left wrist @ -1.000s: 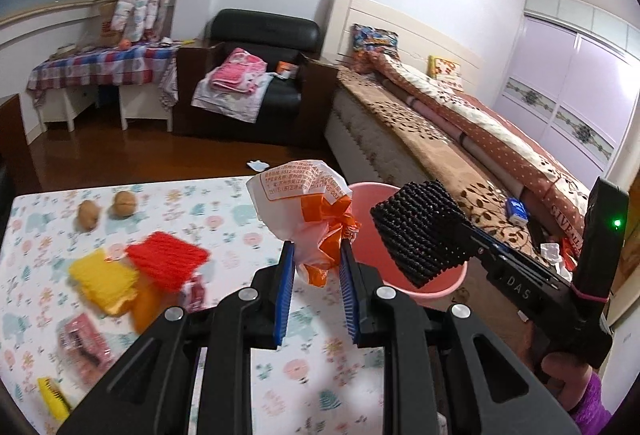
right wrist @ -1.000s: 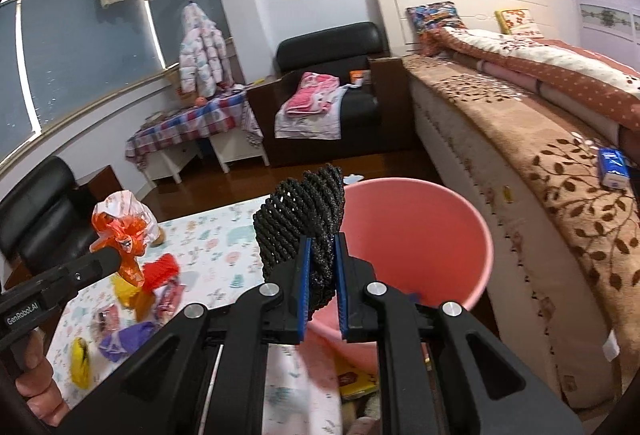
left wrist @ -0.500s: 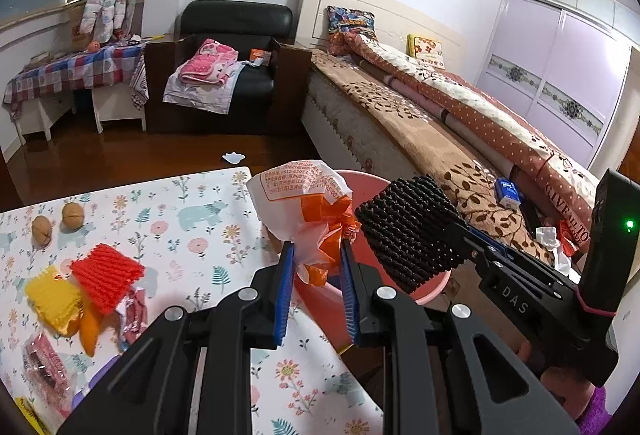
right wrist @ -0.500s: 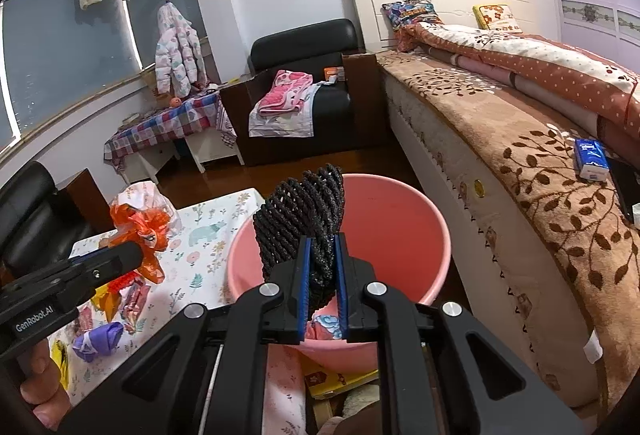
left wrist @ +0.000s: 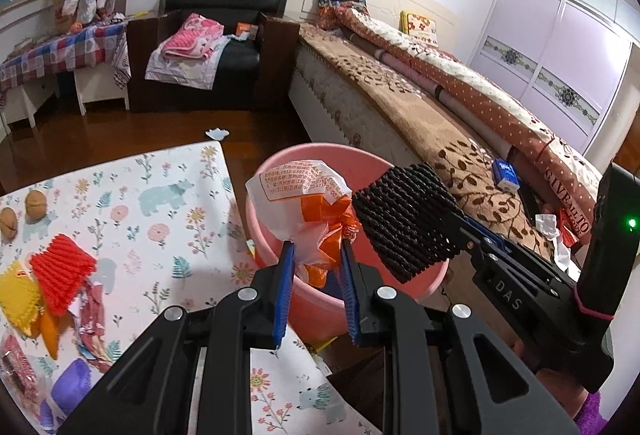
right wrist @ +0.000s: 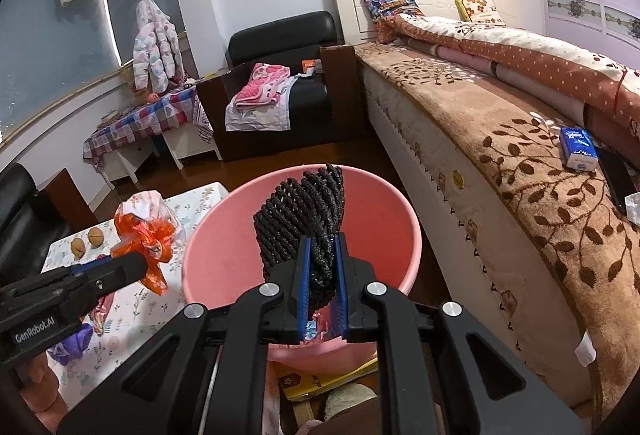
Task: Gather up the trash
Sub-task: 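Lower both grippers over the pink bucket and release the black net and plastic bag, then withdraw both open grippers from the bucket back toward the table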
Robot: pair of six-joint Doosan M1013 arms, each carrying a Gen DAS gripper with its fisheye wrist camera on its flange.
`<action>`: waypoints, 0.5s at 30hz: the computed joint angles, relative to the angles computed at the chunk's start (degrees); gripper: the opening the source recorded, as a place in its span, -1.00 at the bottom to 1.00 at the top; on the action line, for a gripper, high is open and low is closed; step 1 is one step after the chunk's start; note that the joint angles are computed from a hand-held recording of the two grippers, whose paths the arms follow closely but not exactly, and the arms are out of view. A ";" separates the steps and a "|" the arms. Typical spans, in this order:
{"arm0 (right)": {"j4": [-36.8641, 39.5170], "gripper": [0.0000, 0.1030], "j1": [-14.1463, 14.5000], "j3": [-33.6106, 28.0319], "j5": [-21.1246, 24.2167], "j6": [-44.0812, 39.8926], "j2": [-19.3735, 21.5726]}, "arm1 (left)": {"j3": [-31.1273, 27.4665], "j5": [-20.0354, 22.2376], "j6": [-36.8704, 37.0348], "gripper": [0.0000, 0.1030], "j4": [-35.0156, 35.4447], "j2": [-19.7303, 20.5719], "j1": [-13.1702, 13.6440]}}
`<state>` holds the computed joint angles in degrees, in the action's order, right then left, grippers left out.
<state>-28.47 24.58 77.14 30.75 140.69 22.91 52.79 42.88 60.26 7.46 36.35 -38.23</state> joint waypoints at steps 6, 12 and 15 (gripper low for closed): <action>0.83 -0.77 -0.24 -0.50 0.43 -0.65 0.63 | -1.90 1.89 2.12 -0.57 -1.88 1.54 -0.07; 1.96 -0.77 -0.46 -0.74 0.91 -1.44 1.08 | -2.64 2.37 2.74 -0.55 -2.58 2.27 -0.10; 2.63 -0.77 -0.70 -0.65 0.67 -1.57 1.11 | -2.82 2.61 2.46 -0.47 -2.88 2.44 -0.03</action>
